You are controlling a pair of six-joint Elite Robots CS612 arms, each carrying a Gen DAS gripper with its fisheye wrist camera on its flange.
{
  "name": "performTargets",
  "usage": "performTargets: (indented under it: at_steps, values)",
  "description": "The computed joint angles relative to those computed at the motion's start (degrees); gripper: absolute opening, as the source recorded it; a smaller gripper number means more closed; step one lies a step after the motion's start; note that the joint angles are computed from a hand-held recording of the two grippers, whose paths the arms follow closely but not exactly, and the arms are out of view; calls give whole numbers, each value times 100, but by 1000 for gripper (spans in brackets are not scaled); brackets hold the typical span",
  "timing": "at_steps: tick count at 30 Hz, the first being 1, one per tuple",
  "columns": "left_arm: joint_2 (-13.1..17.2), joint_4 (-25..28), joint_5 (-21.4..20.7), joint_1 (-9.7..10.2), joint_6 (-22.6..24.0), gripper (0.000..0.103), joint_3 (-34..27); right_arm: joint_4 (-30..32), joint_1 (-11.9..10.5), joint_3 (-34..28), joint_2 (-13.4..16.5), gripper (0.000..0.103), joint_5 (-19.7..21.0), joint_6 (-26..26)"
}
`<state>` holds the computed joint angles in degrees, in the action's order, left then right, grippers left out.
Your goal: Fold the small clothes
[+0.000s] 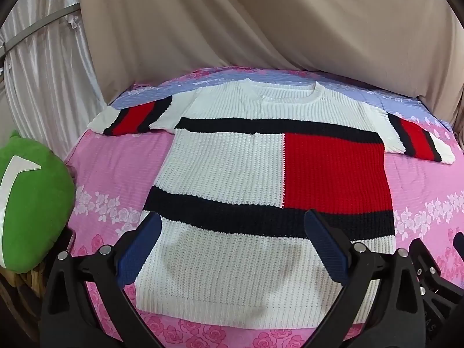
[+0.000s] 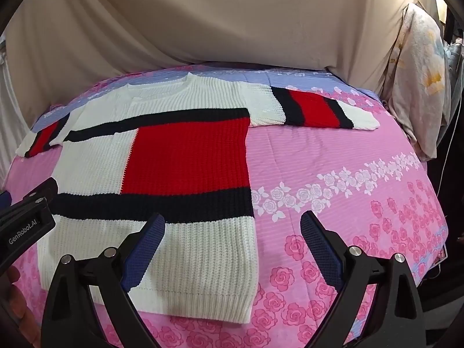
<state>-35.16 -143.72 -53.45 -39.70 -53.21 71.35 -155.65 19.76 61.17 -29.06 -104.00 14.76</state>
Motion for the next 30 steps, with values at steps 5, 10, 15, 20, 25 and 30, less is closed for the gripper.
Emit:
performTargets:
  at_steps: [5,10,15,20,25,30]
  values:
    - [17,39,-32,12,-37,96,-37,-20,0,-47,28,93,-13,-53]
    - [33,69,-77,26,-41,96,-62,-22,3,-65,39,93,-37,-72]
    - [50,82,-73,22,-47,96,-69,26,2,-114,60,93,-10,-109]
    - [66,118,-56,26,-57,96,-93,52,-2,-135,70,93,24,-117]
    - [80,129,-76,40,-34,96,-111,79,-2,-172,89,93,38,-132]
    - [79,94,-109,59,-15,96,-91,120,2,-225,114,93,32,-135]
